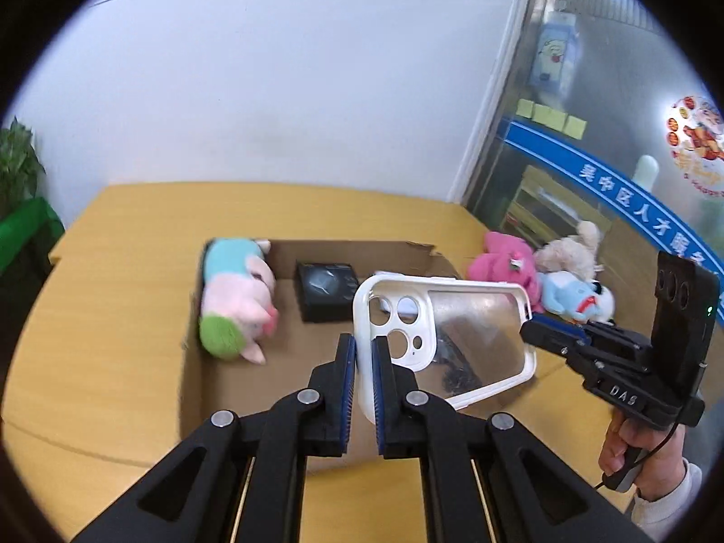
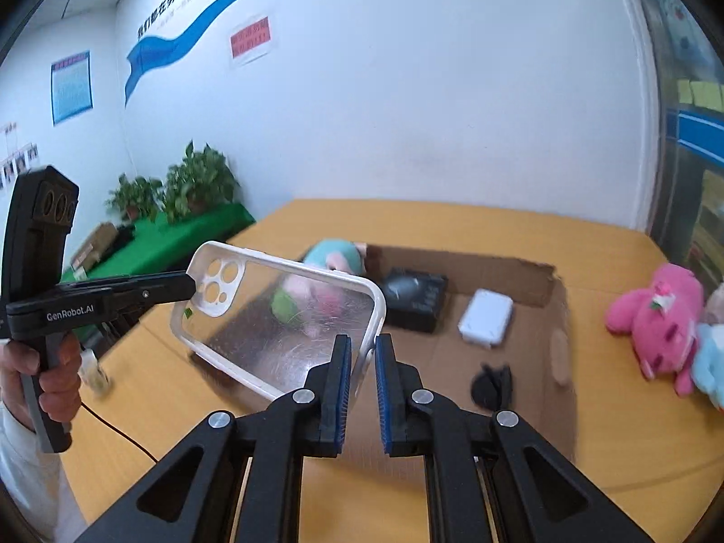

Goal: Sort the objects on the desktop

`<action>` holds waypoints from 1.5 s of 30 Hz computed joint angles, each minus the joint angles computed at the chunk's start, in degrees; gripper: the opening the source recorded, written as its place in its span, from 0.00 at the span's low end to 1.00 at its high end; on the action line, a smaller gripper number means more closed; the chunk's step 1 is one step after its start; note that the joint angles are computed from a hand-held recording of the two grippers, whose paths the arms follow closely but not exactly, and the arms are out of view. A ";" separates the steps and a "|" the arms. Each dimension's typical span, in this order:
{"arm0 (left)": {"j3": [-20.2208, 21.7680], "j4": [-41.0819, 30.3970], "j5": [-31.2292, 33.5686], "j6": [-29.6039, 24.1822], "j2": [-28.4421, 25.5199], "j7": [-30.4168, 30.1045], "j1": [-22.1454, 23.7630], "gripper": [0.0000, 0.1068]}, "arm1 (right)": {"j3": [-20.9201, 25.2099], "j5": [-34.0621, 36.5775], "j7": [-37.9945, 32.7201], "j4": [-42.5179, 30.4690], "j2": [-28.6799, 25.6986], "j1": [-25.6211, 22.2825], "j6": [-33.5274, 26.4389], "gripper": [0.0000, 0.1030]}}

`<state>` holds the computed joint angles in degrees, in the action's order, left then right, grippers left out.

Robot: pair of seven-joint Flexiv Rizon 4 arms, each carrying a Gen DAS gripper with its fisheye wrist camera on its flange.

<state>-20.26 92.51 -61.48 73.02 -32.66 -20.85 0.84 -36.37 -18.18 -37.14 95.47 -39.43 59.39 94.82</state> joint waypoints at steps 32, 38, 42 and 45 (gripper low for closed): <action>22.55 -41.00 56.50 -33.18 -26.19 -52.99 -6.56 0.07 | 36.54 23.28 -24.74 -53.51 -26.40 -24.55 -45.98 0.33; 0.15 -14.53 67.08 -0.82 -14.58 -54.76 8.57 0.38 | 10.52 30.53 -25.50 -25.53 -13.17 -6.93 -21.59 1.00; -9.21 0.54 58.82 29.46 -14.93 -44.99 12.98 0.83 | -6.96 22.79 -8.23 -7.15 -13.92 6.14 -4.66 1.00; -8.28 1.79 53.08 37.26 -17.89 -39.31 9.22 0.83 | -14.83 21.83 0.73 -1.54 -18.80 11.62 -0.81 1.00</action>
<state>-28.54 94.31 -8.40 110.28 -50.55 -60.16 10.06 -51.20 3.65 -36.40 93.93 -58.23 71.01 94.01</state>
